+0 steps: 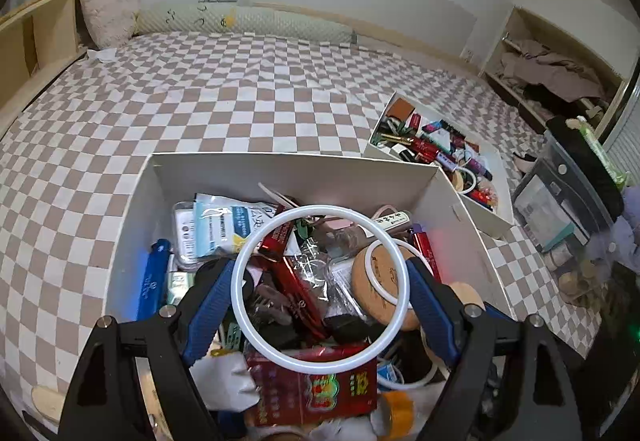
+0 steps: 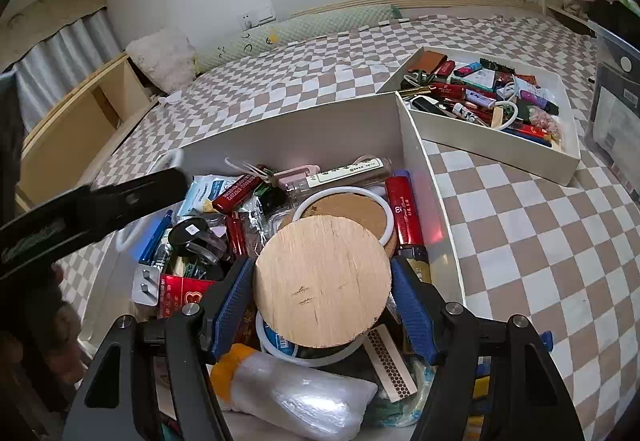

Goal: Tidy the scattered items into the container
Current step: 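Carry the wooden lid and white ring into the white box and release both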

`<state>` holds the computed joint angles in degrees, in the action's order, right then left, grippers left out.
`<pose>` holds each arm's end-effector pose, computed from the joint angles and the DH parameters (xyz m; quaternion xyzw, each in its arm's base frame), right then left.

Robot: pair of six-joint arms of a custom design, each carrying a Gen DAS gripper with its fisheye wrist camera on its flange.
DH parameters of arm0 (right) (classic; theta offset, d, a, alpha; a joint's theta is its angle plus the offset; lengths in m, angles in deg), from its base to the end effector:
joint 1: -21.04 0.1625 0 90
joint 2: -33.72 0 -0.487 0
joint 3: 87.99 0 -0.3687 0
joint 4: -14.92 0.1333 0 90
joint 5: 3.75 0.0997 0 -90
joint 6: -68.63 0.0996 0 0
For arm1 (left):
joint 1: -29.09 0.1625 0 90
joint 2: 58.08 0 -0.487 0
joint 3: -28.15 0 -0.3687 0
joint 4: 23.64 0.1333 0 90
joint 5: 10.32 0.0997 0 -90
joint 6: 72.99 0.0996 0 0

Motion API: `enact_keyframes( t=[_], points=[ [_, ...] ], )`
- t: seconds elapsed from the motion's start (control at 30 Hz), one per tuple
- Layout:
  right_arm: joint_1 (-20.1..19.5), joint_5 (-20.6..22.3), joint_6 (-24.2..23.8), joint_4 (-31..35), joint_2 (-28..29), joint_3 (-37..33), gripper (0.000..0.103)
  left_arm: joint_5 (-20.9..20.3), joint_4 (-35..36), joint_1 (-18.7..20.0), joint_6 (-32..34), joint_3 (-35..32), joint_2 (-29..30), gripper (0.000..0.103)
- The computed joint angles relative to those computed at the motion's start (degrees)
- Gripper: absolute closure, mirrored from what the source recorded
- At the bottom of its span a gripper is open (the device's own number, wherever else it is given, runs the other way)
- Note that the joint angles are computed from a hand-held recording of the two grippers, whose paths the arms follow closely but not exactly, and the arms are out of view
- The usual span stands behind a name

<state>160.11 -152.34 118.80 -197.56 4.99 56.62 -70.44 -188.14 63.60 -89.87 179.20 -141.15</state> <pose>0.3120 -0.2066 0.0248 -0.0365 -0.8704 0.4046 0.2782 -0.1484 -0.3240 0.2297 0.3051 0.9152 -0.1963 0.1753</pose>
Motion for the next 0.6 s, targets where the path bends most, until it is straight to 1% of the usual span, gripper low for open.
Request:
enact_keyframes(
  t=[0.27, 0.37, 0.43, 0.47, 0.53, 0.6],
  points=[
    [-0.1, 0.6, -0.4, -0.7, -0.2, 0.5, 0.033, 1.0, -1.2, 0.8, 0.2, -1.8, 6.6, 0.019],
    [-0.1, 0.8, -0.8, -1.0, -0.3, 0.6, 0.033, 0.3, -0.6, 1.9, 0.0, -2.6, 8.4, 0.018],
    [-0.2, 1.2, -1.2, -0.9, -0.4, 0.6, 0.033, 0.8, 0.5, 2.0, -0.6, -2.7, 9.1, 0.017],
    [-0.2, 1.3, -1.3, -0.6, -0.4, 0.6, 0.033, 1.4, 0.4, 1.7, -0.7, -2.4, 9.3, 0.010],
    [-0.2, 1.4, -1.5, 0.0, -0.5, 0.5, 0.033, 1.9, -0.1, 1.4, -0.7, -1.8, 9.4, 0.002],
    [-0.2, 1.1, -1.6, 1.1, -0.7, 0.1, 0.033, 1.9, -0.3, 1.5, -0.8, -1.4, 9.2, 0.002]
  ],
)
